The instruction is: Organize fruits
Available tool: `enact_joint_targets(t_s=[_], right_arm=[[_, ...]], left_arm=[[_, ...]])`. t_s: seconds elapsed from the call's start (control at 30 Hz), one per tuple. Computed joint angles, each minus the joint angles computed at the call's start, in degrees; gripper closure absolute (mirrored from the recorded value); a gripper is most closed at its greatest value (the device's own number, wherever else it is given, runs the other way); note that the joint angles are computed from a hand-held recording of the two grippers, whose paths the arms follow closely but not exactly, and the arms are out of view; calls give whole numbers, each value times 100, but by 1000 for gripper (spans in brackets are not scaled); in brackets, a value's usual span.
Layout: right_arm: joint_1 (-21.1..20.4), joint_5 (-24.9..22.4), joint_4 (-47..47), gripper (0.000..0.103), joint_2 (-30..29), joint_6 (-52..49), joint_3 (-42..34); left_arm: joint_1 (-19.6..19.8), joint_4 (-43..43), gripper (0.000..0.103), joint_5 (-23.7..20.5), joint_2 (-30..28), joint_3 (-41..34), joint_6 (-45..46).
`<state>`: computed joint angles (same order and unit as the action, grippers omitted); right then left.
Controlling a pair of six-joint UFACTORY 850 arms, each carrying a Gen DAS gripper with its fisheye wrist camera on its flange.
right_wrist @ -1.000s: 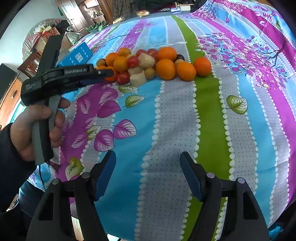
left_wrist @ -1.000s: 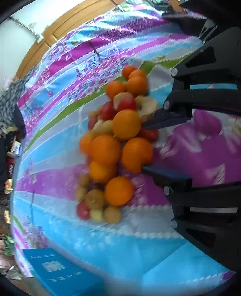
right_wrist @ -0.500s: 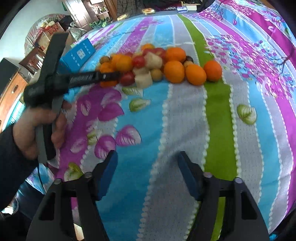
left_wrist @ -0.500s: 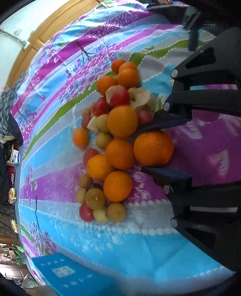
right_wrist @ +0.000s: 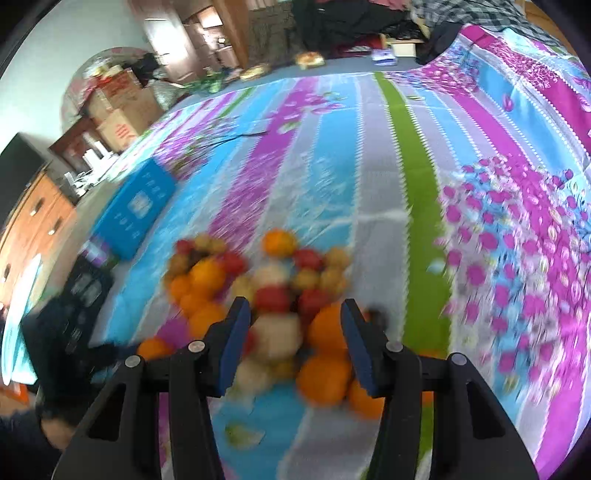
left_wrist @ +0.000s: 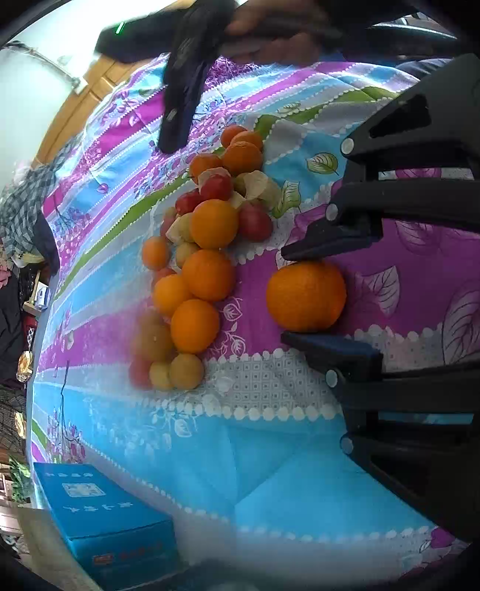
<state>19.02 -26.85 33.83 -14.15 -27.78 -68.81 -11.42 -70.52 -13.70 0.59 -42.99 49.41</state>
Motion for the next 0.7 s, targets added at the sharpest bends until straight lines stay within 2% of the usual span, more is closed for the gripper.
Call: enact_joint_targets(t_s=[0.1, 0.13, 0.17, 0.27, 0.4, 0.6, 0.7], right_arm=[[-142, -310, -227, 48, -588, 338, -605], [-264, -585, 125, 57, -828, 226, -828], [-388, -883, 508, 61, -1035, 125, -992], [-647, -1426, 1118, 61, -1509, 297, -1341], [-753, -1749, 1607, 61, -1769, 181, -1499], [-754, -1978, 1539, 61, -2078, 397, -1845], [-654, -1937, 1109, 62, -2113, 660, -1966]], left_arm=[[19, -311, 63, -49, -12, 31, 307], [9, -383, 62, -36, -21, 38, 382], [6, -488, 62, -29, -18, 54, 480], [58, -782, 62, -121, -24, 75, 755], [98, -963, 62, -192, -18, 103, 940], [103, -1146, 62, -203, -18, 126, 1132], [94, -1101, 62, -182, -39, 104, 1076]])
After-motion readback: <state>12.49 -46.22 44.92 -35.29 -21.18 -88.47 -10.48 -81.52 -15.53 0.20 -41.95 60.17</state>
